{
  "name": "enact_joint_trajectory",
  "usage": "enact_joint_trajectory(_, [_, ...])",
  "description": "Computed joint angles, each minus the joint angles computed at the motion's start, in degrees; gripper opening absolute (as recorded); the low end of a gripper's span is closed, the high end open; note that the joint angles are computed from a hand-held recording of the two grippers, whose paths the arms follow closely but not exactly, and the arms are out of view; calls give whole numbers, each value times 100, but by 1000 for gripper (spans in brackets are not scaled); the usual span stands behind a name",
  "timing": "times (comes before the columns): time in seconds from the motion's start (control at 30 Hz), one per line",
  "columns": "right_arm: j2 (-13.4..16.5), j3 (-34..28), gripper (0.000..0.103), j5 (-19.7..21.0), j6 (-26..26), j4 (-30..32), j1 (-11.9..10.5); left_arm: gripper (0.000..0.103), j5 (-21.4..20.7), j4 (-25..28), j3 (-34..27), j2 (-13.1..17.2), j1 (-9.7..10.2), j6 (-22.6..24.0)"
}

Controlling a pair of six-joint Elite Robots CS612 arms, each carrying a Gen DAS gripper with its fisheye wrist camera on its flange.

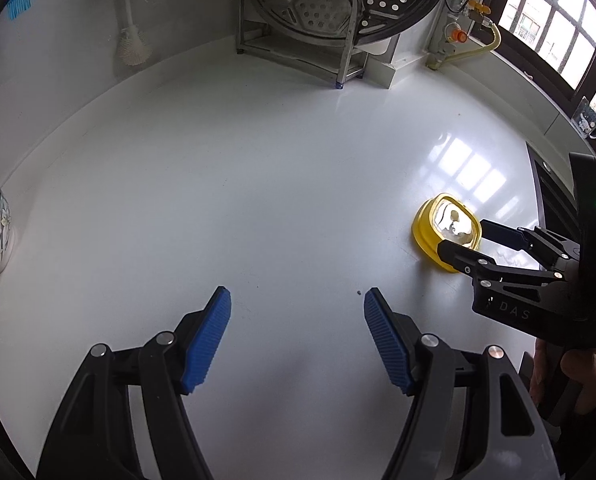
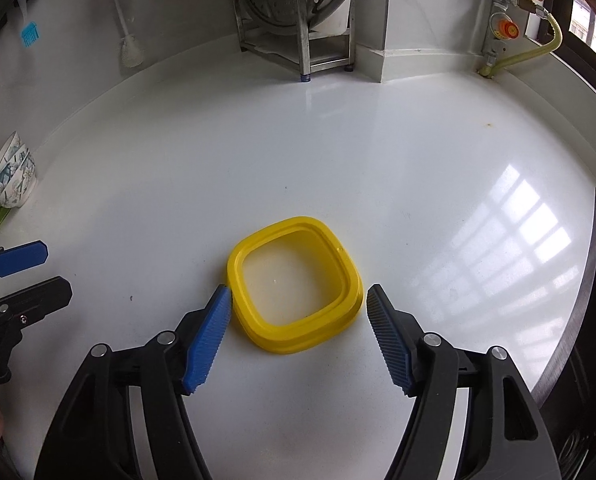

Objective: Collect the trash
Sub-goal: 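Grasp the yellow square container with the right tool and lift it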

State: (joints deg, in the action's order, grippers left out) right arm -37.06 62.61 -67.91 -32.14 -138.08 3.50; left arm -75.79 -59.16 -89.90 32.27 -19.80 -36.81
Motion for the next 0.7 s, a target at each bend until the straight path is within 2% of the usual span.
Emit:
enact_joint_trajectory(0.13, [16, 38, 67, 152, -49, -75, -32, 68, -92, -240, 143, -30, 40, 171])
enact_joint_trajectory(0.47, [-7, 185, 64, 539, -406, -216, -74, 70, -365, -802, 578, -118, 136, 968])
enact_joint_trajectory(0.7, [-24, 230, 64, 954, 59, -202, -192, 70, -409, -815, 584, -115, 168, 940])
